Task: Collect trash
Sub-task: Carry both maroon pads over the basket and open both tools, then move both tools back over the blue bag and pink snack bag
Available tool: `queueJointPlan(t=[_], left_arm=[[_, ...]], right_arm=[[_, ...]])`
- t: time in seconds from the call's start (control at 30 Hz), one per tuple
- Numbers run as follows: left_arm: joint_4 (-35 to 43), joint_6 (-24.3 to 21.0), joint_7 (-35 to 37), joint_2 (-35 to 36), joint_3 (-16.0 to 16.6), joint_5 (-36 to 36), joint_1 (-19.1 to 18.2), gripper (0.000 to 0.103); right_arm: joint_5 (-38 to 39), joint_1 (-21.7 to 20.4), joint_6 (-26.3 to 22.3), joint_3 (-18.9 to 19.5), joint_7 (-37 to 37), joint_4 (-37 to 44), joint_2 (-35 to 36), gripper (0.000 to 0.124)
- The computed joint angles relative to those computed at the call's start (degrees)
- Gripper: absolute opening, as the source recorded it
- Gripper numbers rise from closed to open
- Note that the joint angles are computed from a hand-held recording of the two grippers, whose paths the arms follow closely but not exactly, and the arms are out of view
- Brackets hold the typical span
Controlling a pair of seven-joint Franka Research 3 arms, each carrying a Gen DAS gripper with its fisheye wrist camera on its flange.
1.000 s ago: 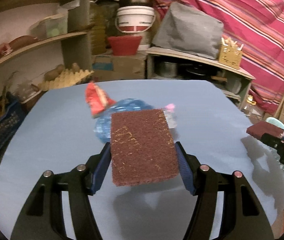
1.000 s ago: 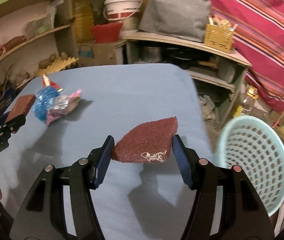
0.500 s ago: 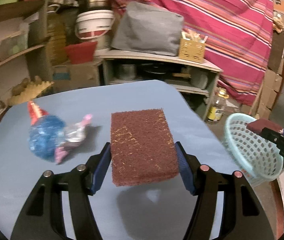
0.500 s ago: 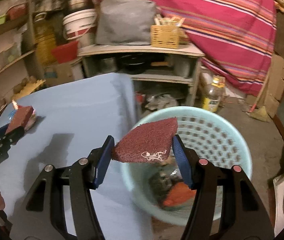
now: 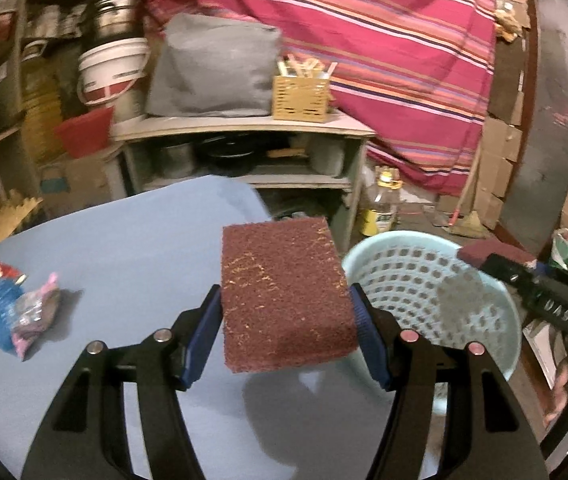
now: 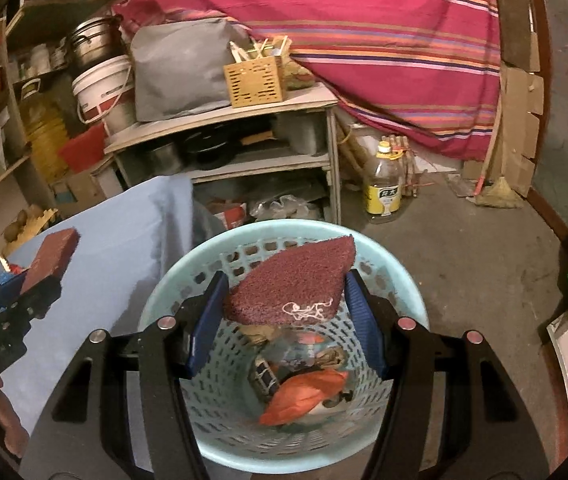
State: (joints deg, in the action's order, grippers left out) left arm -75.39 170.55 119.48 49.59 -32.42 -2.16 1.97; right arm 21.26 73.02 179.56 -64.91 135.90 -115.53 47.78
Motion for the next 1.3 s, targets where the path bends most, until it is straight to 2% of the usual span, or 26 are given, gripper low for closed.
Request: queueJointPlan(t=[0.13,0.27,0.43,0.5,0.53,0.63,0.73,0.9,0.93,0.97,1.13,1.2,1.3], left_arm=[[3.41,-2.32,-0.09,1.81,0.69,0.6,-3.53,0.063],[8.28,-4.76,-0.38,4.5,3.42,1.34,-8.12,0.063],[16.89,-10.21,-1.26,8.92,6.08,0.55,-12.49,0.063],[18.89,-11.69,-0.84,9.87,6.74,-0.02,-13.32,0.067],[19.71,-11.88,-1.07,10.21,7.38,-0.25,-13.8,0.072],[18.0,-10.04,-0.06,9.26,6.93,-1.5,-12.84,0.078],[13.72,-6.06,-0.2,6.91,6.77,-2.0,-11.04,0.083],[11.73,-5.13,-0.49,5.53,4.96,-2.53,-7.33,0.086],[11.56,-4.96,-0.49,5.36,4.86,-2.65,-6.69,0.087],[11.3,-4.66,-0.61,5.13,4.99,-2.63,-6.32,0.087],[10.02,-3.59,-1.35,4.04,5.39,-2.44,-3.89,0.088],[8.43,-2.49,-1.08,3.27,5.24,-2.25,-2.51,0.089],[5.81,0.42,-1.01,2.22,5.79,-1.05,-0.64,0.092]], right_arm=[[1.48,0.4,1.78,-0.39,0.08,-1.75,-0.11,0.06],[3.83,-0.63,2.72,0.38,-1.21,-2.08,-0.1,0.06],[6.61,-2.67,4.33,2.37,-2.86,-1.95,-1.19,0.06],[7.25,-3.3,4.38,2.92,-3.81,-1.49,-1.27,0.06],[7.39,-3.4,3.97,2.9,-4.19,-1.14,-1.01,0.06],[7.08,-3.57,3.02,2.71,-4.54,-0.47,-0.3,0.06],[6.56,-4.29,2.89,3.29,-4.4,0.23,-0.23,0.06],[5.32,-4.71,1.74,3.3,-3.27,2.36,1.25,0.061],[5.12,-4.41,1.37,2.84,-2.53,2.68,1.92,0.072],[5.18,-3.78,0.48,1.92,-1.13,3.25,3.22,0.093],[2.35,-2.47,-2.06,-0.29,3.56,4.18,5.36,0.099],[1.15,-1.07,-5.22,-2.21,6.3,5.07,7.33,0.099],[-0.93,-1.12,-9.31,-2.52,9.16,7.39,8.07,0.099]])
